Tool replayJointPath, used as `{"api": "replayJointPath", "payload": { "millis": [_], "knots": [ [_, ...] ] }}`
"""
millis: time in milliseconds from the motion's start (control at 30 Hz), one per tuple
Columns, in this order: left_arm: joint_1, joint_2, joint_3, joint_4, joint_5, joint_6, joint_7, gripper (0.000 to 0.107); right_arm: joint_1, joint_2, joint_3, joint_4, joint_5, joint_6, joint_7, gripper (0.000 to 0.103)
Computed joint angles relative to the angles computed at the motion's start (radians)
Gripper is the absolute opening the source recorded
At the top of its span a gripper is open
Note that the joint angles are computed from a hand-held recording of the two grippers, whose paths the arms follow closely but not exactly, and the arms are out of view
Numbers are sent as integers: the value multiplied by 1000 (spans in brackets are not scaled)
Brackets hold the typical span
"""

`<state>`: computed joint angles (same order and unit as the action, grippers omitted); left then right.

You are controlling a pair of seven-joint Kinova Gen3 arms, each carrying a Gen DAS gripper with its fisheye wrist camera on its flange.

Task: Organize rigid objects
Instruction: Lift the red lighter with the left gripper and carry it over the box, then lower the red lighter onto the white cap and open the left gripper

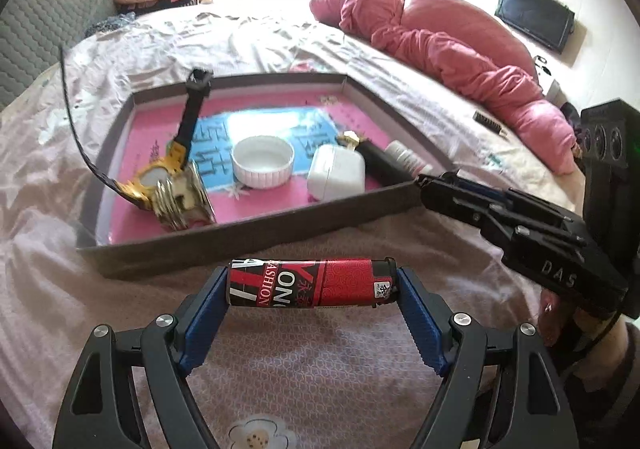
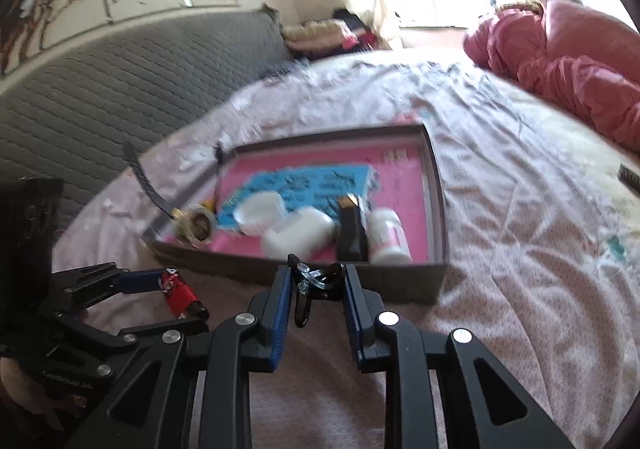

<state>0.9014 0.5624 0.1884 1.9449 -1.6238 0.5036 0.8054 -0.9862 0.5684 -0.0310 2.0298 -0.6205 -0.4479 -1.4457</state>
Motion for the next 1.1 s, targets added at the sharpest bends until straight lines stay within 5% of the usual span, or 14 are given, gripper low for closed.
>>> {"api": "replayJointPath", "payload": {
  "millis": [233,567,1100],
  "knots": [
    [20,-41,-2,14,22,59,-1,83,-44,0,16,5,-45,-65,61,26],
    [1,-57,-18,-26,78,83,-64,83,19,1,-52,28,-39,-154,29,26],
    [9,-5,-115,-147,264,7,-295,83,14,24,-51,0,-131,-209,92,26]
  ]
}}
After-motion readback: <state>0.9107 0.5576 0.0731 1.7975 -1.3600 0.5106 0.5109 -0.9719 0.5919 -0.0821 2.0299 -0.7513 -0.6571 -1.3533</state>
